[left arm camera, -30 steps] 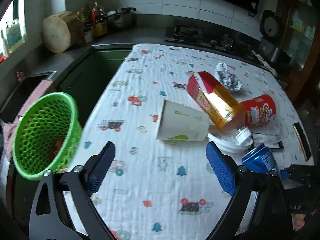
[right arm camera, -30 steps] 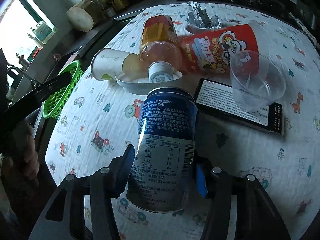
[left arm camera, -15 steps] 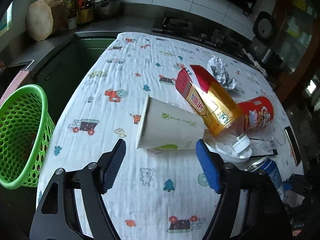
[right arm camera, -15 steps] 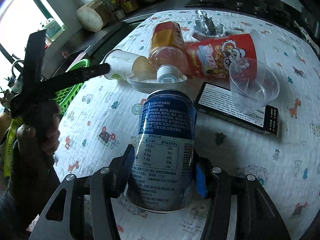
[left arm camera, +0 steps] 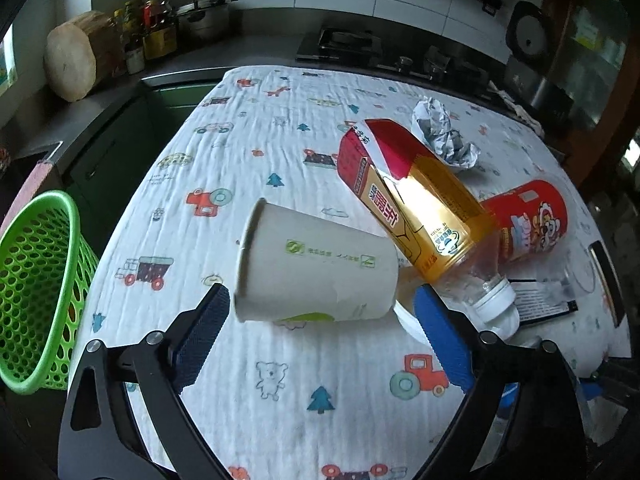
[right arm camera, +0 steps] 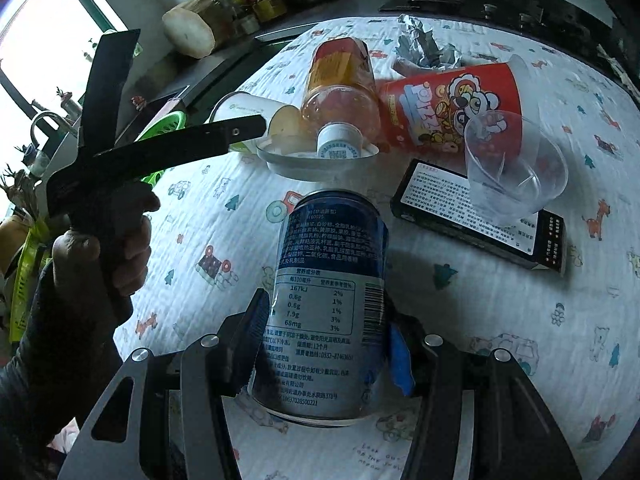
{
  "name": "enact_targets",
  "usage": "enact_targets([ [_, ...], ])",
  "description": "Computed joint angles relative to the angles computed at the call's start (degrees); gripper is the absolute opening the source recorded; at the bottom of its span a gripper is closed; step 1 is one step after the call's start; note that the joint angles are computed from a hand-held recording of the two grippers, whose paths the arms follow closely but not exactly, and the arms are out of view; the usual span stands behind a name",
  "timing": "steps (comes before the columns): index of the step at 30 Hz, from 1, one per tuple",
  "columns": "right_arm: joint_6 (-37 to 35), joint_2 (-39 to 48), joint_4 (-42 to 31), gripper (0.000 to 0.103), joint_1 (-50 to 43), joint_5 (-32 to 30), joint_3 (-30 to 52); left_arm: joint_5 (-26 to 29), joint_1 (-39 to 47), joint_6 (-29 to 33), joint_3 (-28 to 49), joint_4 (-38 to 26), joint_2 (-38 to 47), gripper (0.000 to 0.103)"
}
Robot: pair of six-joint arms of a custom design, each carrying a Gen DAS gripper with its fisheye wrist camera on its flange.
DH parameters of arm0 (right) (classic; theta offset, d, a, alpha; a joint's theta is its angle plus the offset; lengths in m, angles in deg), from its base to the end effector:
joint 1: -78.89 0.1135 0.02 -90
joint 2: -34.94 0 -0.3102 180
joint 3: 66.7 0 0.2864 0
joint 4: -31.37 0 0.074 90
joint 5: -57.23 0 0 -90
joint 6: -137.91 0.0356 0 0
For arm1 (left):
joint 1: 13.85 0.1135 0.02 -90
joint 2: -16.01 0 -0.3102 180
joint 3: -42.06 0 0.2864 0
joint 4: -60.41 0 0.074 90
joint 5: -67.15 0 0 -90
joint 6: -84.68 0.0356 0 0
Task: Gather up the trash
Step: 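Grasp the white paper cup with the left tool while the right tool holds the can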
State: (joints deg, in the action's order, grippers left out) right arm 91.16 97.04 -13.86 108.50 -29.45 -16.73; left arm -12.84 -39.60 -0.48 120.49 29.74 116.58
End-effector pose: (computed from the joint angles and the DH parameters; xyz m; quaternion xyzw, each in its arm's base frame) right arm 0.1870 0.1039 0.2352 0.1220 0.9515 0.1444 0.2425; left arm 0.3649 -0.1829 0.2236 0.2759 0.9034 -0.1390 0.2974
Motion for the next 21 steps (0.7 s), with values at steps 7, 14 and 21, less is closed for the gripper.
enact_targets([
  [7, -0.9, 0.1, 0.5, 0.052, 0.0, 0.0, -0.1, -2.7, -1.2, -1.0, 1.7, -0.4, 2.6, 0.092],
  [14, -0.4, -0.2, 0.9, 0.052, 0.3, 0.1, -0.5, -3.0, -1.0, -2.2, 3.3, -1.9, 4.5, 0.086],
  [21, 0.1, -0.3, 1.1, 0.052, 0.9, 0.0, -0.4, -0.3, 0.5, -1.2, 1.6, -1.3, 2.8, 0.085],
])
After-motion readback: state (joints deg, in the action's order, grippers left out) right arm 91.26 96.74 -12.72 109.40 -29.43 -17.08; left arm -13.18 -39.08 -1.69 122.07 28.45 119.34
